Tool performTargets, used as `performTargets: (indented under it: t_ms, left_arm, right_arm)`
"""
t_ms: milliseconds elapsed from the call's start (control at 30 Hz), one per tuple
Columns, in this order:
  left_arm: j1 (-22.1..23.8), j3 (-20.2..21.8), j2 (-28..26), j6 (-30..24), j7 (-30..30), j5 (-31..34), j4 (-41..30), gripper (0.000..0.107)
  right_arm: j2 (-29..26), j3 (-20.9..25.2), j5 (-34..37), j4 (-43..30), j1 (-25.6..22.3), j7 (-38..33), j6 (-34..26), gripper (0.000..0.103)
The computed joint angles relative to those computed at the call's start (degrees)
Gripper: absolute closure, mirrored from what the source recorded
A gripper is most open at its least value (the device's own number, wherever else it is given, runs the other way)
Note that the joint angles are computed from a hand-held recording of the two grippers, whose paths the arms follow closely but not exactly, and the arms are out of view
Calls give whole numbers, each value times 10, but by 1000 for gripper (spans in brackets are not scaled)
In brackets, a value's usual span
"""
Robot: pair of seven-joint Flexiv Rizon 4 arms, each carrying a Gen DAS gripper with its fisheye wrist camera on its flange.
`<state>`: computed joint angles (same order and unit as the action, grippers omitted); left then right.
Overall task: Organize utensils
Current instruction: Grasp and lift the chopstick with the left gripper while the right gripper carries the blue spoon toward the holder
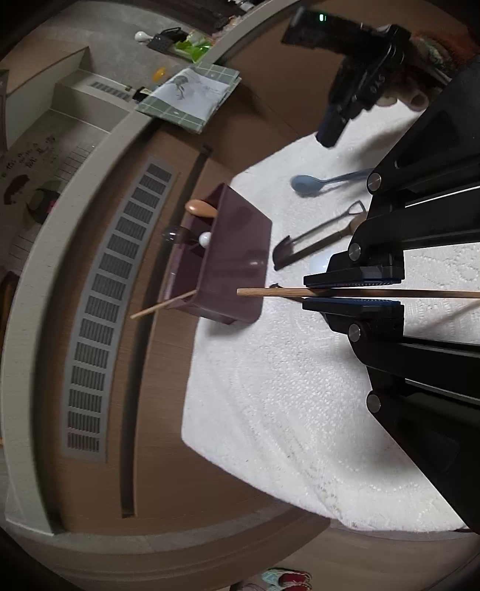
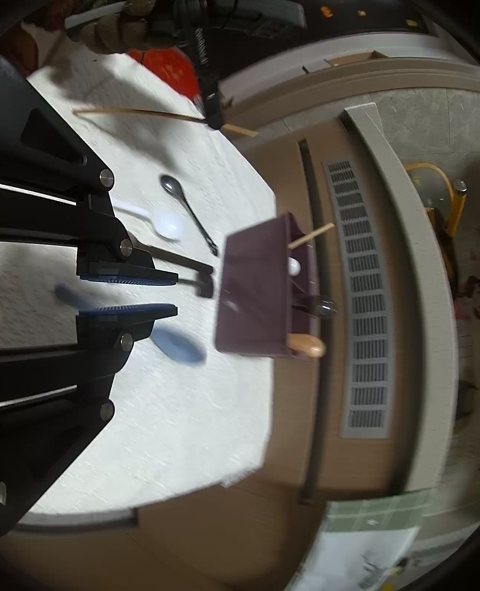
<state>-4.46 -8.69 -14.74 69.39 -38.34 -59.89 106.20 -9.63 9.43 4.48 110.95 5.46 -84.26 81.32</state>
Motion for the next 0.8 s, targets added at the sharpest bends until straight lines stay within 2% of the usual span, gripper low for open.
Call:
performTargets:
  t_ms: [33,133,200,333,467,633,733,800]
  left_arm:
    - [-1,-6,2,10,14,-17,3,102]
    - [-6,-12,10,28,51,-66,11,102]
    - [-12,-11,12,40,68,-83,14,102]
    - [-20,-5,14,42,81,-97,18,102]
    - [-25,-3,12,49,92,-105,15,102]
    - [-31,-7,7,65,106,-116,7,102]
    - [-31,-6,4,64,103,-108,4,102]
    - [-30,-6,3,64,99,-103,4,102]
  right_arm:
    - [-3,4,6,-6,-5,-2,-17,84]
    - [-7,-43,-77,18,22,75,-16,82]
    - [-17,-48,-93,15,20,98,-35,81]
    - [-39,-35,-66,-4,3,110,-71,80]
    - [-59,-79,-147,-1,27,192,-53,79]
    - [-117,-89,-195,-85,31,225,-130,74]
    - [-144,-121,-261,-114,54,263,-141,73]
    - [-156,-113,-265,-135,48,255,-158,73]
